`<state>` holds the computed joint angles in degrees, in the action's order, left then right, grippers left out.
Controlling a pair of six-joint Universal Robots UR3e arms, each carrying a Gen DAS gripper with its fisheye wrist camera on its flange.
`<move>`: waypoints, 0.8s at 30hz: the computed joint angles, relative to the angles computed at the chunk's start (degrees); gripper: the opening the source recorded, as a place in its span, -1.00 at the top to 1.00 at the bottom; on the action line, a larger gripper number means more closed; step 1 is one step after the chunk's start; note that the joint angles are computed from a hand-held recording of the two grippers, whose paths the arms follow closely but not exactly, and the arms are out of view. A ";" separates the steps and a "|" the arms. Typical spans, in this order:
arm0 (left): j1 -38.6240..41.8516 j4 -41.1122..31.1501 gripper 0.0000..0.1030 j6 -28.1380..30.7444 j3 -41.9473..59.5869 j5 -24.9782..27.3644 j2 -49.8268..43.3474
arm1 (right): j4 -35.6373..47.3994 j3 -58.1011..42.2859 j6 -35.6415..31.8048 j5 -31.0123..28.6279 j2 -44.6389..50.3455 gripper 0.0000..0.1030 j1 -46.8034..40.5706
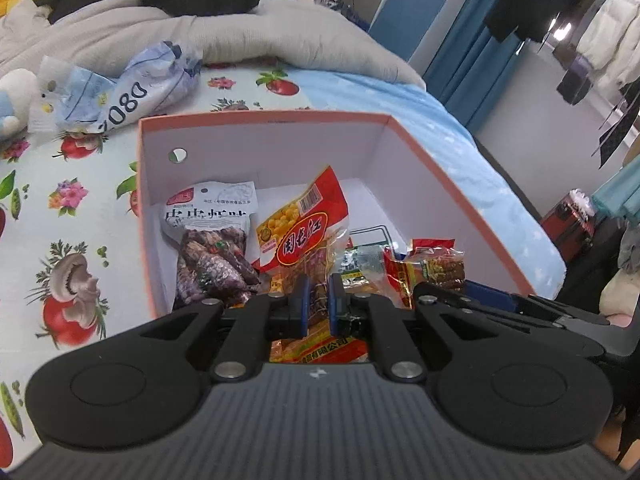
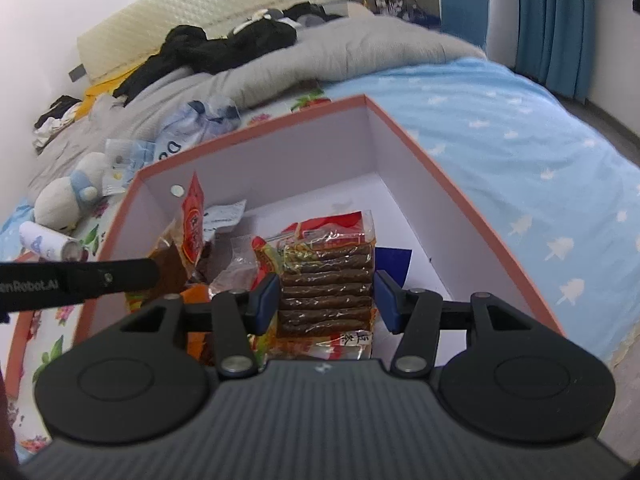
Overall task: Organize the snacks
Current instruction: 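Lower both packets into the pink box and open both tools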
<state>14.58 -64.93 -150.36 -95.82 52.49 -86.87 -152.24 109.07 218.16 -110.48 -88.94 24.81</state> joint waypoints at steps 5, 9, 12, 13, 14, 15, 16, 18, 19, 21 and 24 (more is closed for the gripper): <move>-3.35 3.80 0.78 -2.12 2.21 2.34 -4.90 | -0.75 0.87 -1.44 2.61 0.98 -0.05 -2.38; -4.58 4.81 0.78 -3.08 3.45 3.08 -7.46 | -0.99 1.62 -2.12 5.80 0.94 -0.06 -4.31; -4.50 4.65 0.76 -3.13 3.69 2.51 -7.76 | -0.38 1.54 -1.55 6.80 1.25 -0.07 -4.87; -3.91 4.03 0.76 -2.70 3.70 1.38 -7.55 | -0.13 1.51 -0.98 6.84 1.20 -0.07 -4.91; -3.26 2.76 0.74 -2.00 4.01 0.17 -7.36 | -0.01 1.50 -0.67 6.65 1.05 -0.08 -4.82; -2.73 1.04 0.73 -1.25 4.52 -0.48 -6.93 | 0.40 1.16 -0.42 6.16 0.94 -0.11 -4.44; -2.24 -0.06 0.66 -0.81 4.88 -0.96 -6.44 | 0.97 0.64 -0.38 5.51 0.92 -0.13 -3.95; -1.23 -1.81 0.48 -0.56 5.28 -1.36 -4.84 | 2.26 -0.31 -0.28 4.50 0.65 -0.14 -3.16; -0.73 -2.80 0.24 -0.21 5.52 -1.48 -3.90 | 3.09 -0.79 0.06 4.01 0.30 -0.16 -2.65; 0.66 -3.86 -0.11 0.89 5.02 -2.30 -1.03 | 4.29 -1.61 0.88 2.48 -0.60 -0.26 -1.29; 3.18 -6.68 -0.30 2.89 4.85 -3.29 3.87 | 6.15 -3.08 2.62 -1.29 -1.92 -0.50 1.55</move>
